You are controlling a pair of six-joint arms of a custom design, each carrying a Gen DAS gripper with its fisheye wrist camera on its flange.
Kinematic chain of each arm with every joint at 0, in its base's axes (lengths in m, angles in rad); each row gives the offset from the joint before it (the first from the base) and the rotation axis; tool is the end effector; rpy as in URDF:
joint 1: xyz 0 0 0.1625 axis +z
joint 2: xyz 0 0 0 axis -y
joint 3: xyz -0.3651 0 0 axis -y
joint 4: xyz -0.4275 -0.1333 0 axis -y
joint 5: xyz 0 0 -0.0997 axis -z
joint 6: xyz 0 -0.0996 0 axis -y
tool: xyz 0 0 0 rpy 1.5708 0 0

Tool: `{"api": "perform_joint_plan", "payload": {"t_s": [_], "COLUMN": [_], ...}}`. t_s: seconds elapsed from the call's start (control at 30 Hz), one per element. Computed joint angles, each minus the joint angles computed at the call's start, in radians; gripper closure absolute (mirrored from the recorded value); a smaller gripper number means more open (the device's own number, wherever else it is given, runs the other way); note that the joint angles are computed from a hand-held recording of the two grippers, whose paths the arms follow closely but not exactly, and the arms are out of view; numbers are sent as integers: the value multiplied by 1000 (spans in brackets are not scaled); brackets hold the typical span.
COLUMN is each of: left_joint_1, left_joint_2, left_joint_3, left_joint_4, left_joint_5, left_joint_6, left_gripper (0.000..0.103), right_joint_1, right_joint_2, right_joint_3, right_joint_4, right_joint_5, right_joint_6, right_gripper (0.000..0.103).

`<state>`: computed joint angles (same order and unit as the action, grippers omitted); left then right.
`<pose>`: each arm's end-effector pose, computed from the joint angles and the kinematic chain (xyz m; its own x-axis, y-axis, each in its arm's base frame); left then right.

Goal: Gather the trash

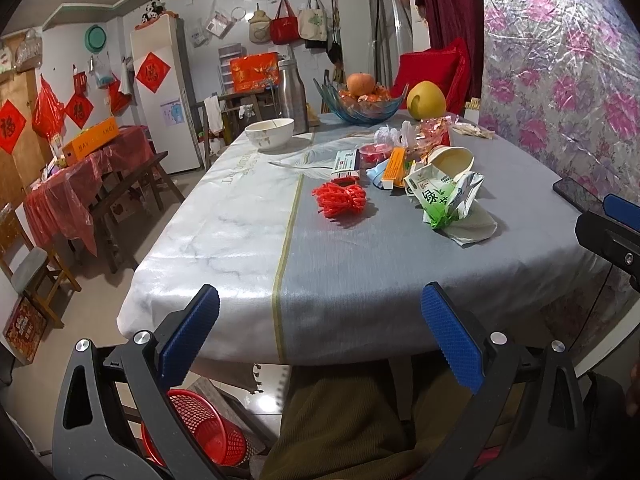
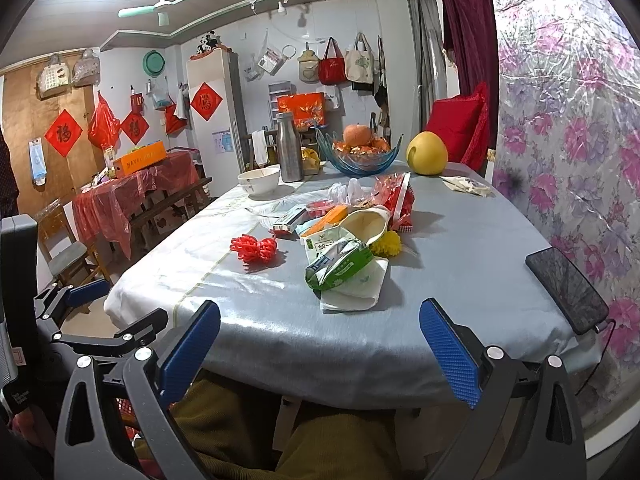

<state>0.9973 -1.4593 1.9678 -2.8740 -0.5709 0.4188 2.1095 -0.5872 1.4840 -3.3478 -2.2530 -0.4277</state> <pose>-0.1010 -0.5565 0.3506 -0.5578 0.0463 -0.8287 0.6643 0.6235 -0.4123 0.4165 -0.5594 0.0584 -0.6976 -0.2095 0.6852 -0.6771 0.5054 -0.5348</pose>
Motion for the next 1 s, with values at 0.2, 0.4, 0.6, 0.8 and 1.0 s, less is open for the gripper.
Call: {"api": "perform_joint_plan", "payload": {"t_s": [0.2,0.4,0.6,0.8,1.0], "left_joint_1": [16,44,113,171,196], "left_joint_2": [29,67,101,149,222], "left_joint_3": [-9,-39,-132,-256,-358], "left_joint_4": [-81,-89,-8,220,277], "left_joint_5": [-27,-27,-82,-117,-136], "left_joint_6": [32,38,-19,-184,-194], "left_gripper": [6,6,6,6,6], "right_joint_1": [-13,-37,-69,-110,-136], "right_joint_2": [11,34,72,127,221], "right_joint_3": [-15,-49,-106,-221,-398], "right_joint_4": [-2,29,74,198,313], "right_joint_5": [12,17,23,57,107], "right_joint_6": [-5,0,0,20,18], "right_gripper": [6,6,6,6,6]}}
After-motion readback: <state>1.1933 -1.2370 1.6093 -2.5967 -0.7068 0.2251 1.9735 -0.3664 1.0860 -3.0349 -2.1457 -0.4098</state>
